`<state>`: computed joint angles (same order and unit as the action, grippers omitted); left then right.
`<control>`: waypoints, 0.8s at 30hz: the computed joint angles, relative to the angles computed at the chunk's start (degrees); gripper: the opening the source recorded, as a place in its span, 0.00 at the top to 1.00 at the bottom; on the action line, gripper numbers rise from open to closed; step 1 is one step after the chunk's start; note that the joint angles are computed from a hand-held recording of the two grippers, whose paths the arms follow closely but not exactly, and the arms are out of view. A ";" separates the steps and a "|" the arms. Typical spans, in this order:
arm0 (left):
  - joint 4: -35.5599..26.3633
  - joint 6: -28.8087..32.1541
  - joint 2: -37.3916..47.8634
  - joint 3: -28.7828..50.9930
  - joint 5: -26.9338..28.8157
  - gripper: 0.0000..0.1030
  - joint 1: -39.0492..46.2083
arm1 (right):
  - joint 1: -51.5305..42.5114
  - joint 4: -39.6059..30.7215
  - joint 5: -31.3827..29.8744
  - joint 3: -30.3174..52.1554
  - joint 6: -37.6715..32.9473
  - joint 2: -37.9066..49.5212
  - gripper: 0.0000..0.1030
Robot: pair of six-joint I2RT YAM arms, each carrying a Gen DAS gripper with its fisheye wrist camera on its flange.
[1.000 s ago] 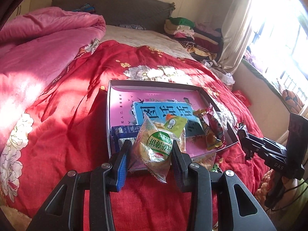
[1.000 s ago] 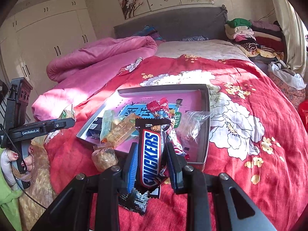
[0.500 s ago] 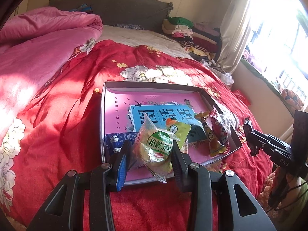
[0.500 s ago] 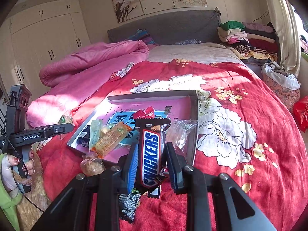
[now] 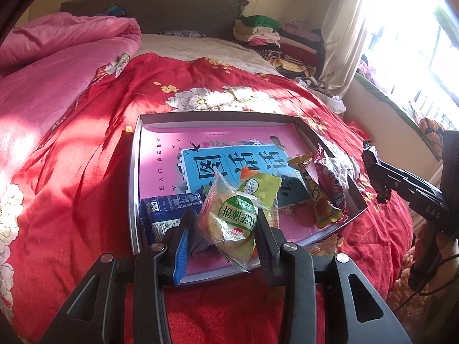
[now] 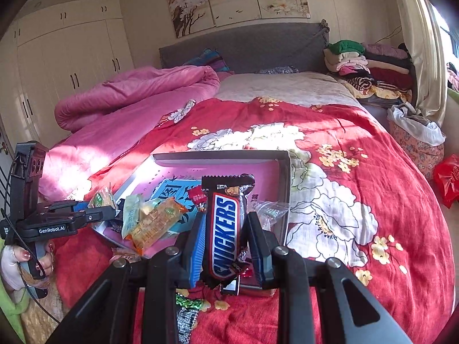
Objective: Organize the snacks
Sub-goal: 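Lower cake bag into box with left tool while right tool lowers Snickers into box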
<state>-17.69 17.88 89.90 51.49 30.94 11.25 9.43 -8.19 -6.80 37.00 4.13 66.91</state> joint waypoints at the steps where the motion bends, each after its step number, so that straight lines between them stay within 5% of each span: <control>1: 0.10 -0.02 0.21 0.03 -0.22 0.60 -0.16 | 0.09 0.31 0.29 0.18 -0.03 0.54 0.72; 24: 2.35 0.72 2.96 0.34 -2.53 0.60 -2.45 | -0.88 2.85 1.59 -0.79 0.02 5.98 0.72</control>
